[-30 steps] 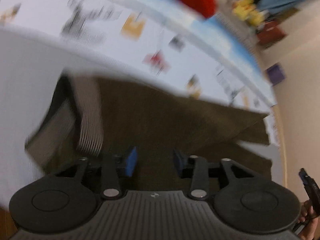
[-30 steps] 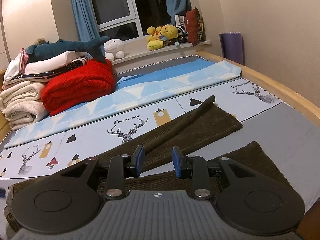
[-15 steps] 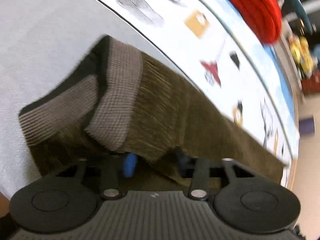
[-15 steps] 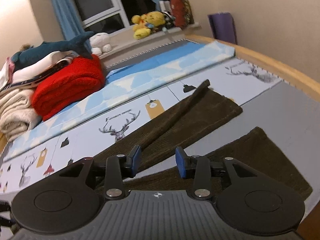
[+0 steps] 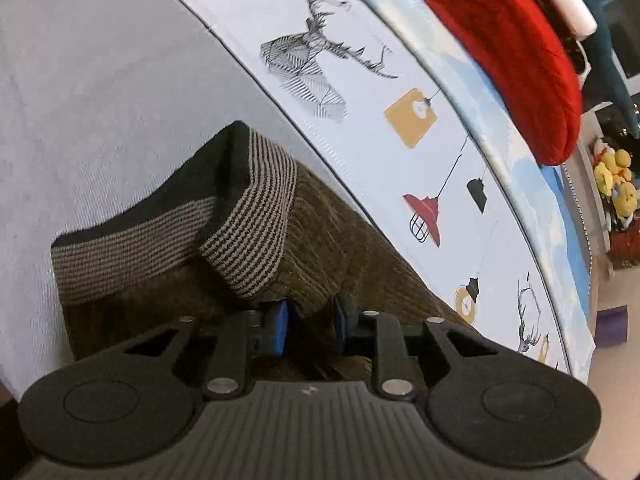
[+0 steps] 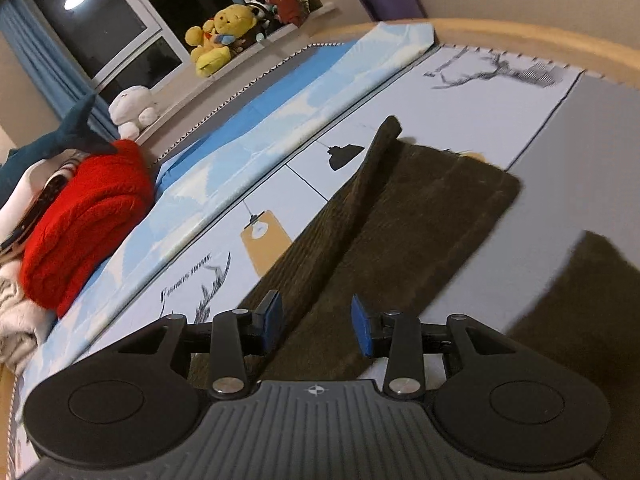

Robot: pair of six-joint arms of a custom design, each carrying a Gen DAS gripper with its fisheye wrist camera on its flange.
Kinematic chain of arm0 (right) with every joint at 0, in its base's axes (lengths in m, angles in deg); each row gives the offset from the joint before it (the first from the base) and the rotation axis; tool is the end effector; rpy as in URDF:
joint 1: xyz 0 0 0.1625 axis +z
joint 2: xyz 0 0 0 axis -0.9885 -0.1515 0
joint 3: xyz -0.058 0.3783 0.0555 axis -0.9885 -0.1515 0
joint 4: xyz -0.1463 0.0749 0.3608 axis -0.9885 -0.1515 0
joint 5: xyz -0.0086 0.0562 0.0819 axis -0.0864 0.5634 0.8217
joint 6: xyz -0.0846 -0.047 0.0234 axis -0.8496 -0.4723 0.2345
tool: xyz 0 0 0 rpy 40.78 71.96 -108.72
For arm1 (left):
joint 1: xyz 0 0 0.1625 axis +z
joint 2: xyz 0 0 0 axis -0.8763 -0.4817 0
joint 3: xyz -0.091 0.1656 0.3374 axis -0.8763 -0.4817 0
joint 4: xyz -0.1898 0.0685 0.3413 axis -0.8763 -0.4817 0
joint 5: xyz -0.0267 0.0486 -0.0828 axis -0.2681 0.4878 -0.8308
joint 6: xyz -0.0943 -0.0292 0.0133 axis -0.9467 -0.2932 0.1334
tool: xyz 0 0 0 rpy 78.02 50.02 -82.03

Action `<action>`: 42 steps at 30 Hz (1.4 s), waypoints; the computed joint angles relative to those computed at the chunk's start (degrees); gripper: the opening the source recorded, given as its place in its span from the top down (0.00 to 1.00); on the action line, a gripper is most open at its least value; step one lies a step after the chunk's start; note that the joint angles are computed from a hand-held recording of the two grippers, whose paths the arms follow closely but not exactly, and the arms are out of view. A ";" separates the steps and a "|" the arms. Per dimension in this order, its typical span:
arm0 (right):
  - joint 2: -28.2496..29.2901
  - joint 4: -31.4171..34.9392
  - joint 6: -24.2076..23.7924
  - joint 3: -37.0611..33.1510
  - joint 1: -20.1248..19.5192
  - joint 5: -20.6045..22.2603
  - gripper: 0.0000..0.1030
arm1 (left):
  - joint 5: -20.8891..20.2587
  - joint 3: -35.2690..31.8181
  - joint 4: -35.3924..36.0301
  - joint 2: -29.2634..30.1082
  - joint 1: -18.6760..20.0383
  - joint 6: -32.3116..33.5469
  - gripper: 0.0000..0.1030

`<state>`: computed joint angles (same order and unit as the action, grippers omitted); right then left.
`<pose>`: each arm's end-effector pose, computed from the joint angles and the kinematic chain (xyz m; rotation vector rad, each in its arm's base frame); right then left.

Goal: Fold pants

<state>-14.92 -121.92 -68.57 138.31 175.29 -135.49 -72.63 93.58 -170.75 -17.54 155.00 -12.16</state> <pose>0.1486 -0.7291 0.0614 -0.1764 -2.5324 1.3016 0.2228 -0.5637 0.4719 -0.9838 2.3920 -1.0384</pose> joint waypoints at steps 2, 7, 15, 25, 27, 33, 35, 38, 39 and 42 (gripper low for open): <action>3.17 2.47 0.87 -5.58 -0.83 1.09 0.51 | -1.13 -0.06 0.02 0.05 -0.12 0.77 0.55; 11.85 10.13 1.94 -21.17 -2.34 1.72 0.50 | 0.48 -0.78 2.22 0.87 -0.44 1.34 0.57; 20.73 16.95 0.80 -36.92 -3.21 0.62 0.49 | 5.60 -1.31 3.36 1.64 -1.12 3.08 0.89; 17.79 11.28 1.37 -32.17 -2.71 3.79 0.97 | 3.22 1.63 -2.34 -0.94 -1.45 6.99 0.93; 14.62 7.82 2.45 -27.14 -1.97 3.84 0.98 | 2.66 1.71 -2.79 -1.36 -1.44 7.46 0.93; 1.34 -0.25 0.84 -6.68 1.29 1.97 0.98 | -0.43 1.51 -4.01 -3.21 -0.68 10.79 0.94; -3.45 -2.92 0.63 0.81 2.32 0.32 0.98 | -1.09 2.23 -5.17 -4.61 -0.54 12.96 0.94; -11.16 -7.75 -0.19 13.84 3.79 -2.29 0.98 | -1.19 4.58 -7.77 -7.73 -0.61 17.00 0.94; -13.89 -9.15 -0.06 18.72 4.25 -3.24 0.98 | -1.20 5.56 -8.30 -8.97 -0.64 18.37 0.94; -21.69 -7.49 3.11 31.49 4.65 -6.58 0.98 | -0.85 7.58 -6.40 -11.92 -0.44 21.33 0.94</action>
